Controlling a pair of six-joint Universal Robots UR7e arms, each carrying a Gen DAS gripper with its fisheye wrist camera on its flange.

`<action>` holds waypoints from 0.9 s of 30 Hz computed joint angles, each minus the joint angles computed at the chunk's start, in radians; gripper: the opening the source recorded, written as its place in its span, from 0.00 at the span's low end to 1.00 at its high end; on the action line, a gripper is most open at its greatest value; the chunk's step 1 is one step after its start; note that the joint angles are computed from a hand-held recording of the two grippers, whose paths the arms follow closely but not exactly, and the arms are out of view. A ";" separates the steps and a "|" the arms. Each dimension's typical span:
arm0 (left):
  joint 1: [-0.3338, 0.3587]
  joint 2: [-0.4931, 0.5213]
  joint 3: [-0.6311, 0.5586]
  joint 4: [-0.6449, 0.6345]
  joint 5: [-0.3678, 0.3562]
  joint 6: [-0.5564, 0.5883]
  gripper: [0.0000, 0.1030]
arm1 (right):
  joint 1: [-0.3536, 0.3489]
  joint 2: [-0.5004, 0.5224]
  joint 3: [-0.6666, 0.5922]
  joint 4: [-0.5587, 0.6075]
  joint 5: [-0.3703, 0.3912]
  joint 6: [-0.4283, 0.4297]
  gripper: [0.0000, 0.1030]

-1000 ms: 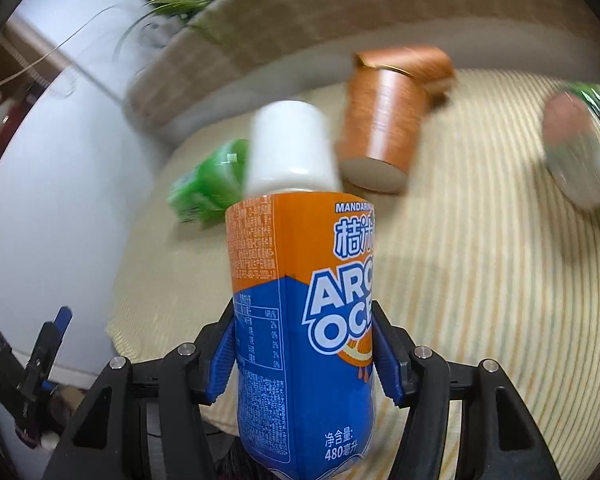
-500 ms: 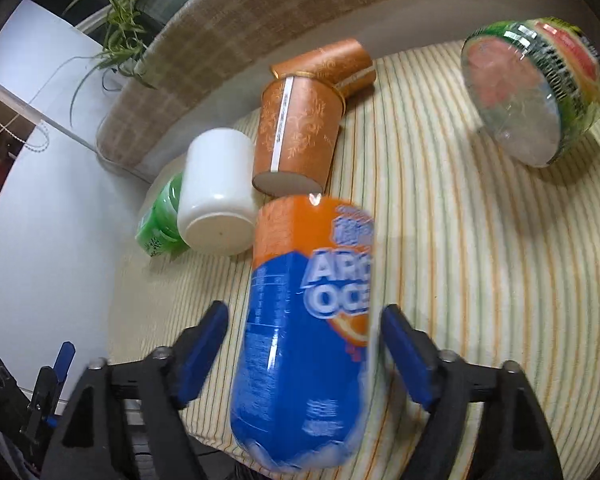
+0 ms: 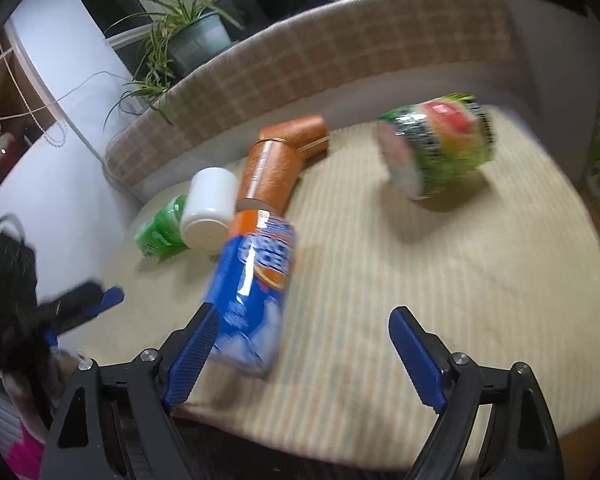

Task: Flip cup upright
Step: 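Close the left tool on the bottle while the right tool releases it, then rotate the held bottle with the left tool until its cap points up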

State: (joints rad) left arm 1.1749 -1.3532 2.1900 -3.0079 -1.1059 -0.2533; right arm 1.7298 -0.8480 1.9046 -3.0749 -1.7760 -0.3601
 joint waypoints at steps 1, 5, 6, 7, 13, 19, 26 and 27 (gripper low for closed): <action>0.019 0.021 -0.029 0.026 -0.042 -0.021 0.89 | -0.003 -0.009 0.022 -0.031 -0.015 -0.004 0.86; 0.084 0.096 -0.123 0.091 -0.179 -0.092 0.81 | -0.020 -0.040 0.074 -0.074 -0.038 -0.015 0.86; 0.095 0.109 -0.138 0.096 -0.200 -0.105 0.81 | -0.023 -0.045 0.082 -0.079 -0.042 -0.014 0.86; 0.103 0.120 -0.153 0.107 -0.217 -0.117 0.80 | -0.027 -0.050 0.089 -0.082 -0.044 -0.015 0.86; 0.124 0.193 -0.235 0.153 -0.253 -0.168 0.80 | -0.050 -0.065 0.105 -0.098 -0.043 -0.020 0.86; 0.111 0.249 -0.300 0.212 -0.209 -0.161 0.77 | -0.067 -0.062 0.103 -0.089 -0.032 -0.017 0.86; 0.118 0.285 -0.333 0.238 -0.213 -0.150 0.68 | -0.078 -0.062 0.105 -0.093 -0.031 -0.016 0.86; 0.120 0.289 -0.336 0.240 -0.216 -0.149 0.67 | -0.079 -0.062 0.106 -0.096 -0.033 -0.015 0.86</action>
State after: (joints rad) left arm 1.2946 -1.0643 1.8545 -2.7675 -1.3224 -0.4022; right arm 1.6507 -0.9101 2.0101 -3.1711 -1.8094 -0.3751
